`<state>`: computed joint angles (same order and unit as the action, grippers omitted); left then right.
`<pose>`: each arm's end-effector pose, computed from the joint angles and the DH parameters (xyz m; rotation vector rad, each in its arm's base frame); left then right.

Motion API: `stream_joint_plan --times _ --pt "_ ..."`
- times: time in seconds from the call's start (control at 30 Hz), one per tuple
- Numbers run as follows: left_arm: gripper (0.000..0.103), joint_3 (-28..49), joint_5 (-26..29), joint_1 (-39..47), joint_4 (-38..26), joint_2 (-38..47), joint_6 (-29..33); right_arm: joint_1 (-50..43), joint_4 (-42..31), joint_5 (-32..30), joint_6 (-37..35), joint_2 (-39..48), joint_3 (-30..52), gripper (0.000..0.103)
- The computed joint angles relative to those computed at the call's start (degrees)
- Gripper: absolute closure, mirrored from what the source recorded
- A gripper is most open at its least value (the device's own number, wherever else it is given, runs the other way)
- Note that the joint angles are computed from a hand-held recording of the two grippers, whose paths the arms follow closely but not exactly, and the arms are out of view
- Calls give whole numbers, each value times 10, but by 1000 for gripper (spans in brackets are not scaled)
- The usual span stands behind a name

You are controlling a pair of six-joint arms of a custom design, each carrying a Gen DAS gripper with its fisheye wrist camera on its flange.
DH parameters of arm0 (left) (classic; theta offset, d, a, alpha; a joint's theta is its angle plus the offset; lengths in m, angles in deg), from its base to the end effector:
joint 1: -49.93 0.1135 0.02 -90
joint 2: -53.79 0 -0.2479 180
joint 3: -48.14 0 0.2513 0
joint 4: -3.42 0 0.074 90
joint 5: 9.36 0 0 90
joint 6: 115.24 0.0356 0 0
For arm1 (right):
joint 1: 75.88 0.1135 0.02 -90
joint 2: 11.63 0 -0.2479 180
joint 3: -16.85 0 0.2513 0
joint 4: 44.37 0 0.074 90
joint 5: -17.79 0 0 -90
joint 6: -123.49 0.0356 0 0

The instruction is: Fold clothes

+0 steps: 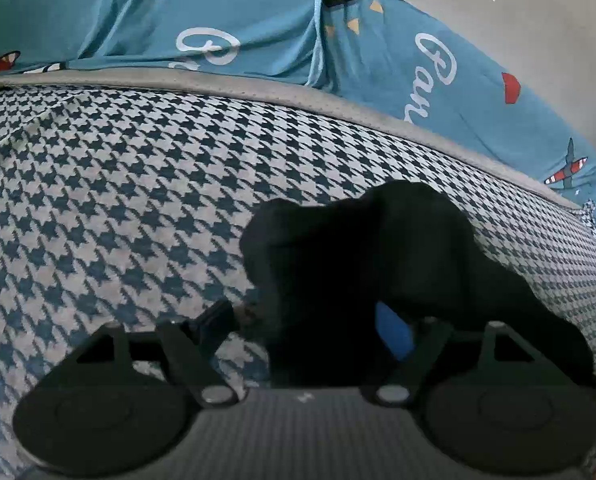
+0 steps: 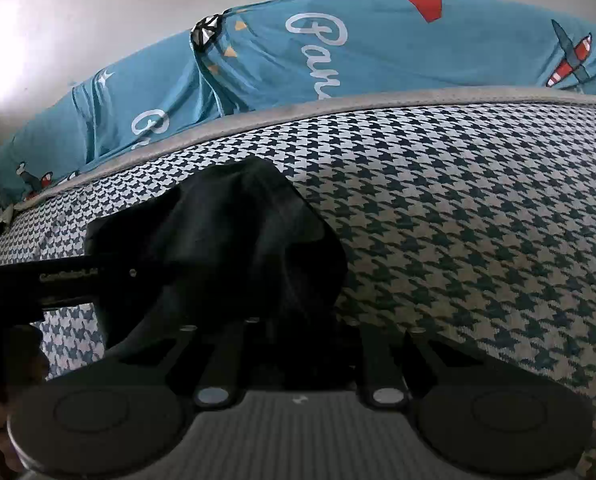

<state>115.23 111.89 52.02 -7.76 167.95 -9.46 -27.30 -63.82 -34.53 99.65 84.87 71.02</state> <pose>0.3480 -0.0058 0.0669 0.4871 2.4175 -0.5706 0.2030 0.1972 0.1006 0.5547 2.2768 0.0647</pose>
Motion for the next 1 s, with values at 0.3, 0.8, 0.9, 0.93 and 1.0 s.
stream_joint_plan --times 0.3,0.8,0.9,0.93,1.0 --pt "66 -14 0 -19 2 -14 18 -12 30 -19 35 -19 -34 72" --pt "91 -96 -50 -47 94 -76 61 -14 87 -29 15 3 -44 79" --pt "93 -126 -73 -59 135 -96 67 -8 86 -16 -2 -4 -45 86" --pt "93 -131 -76 -59 142 -101 68 -6 87 -12 -6 -8 -46 86" --pt "93 -140 -85 -62 157 -110 64 -3 89 -8 -12 -15 -49 87"
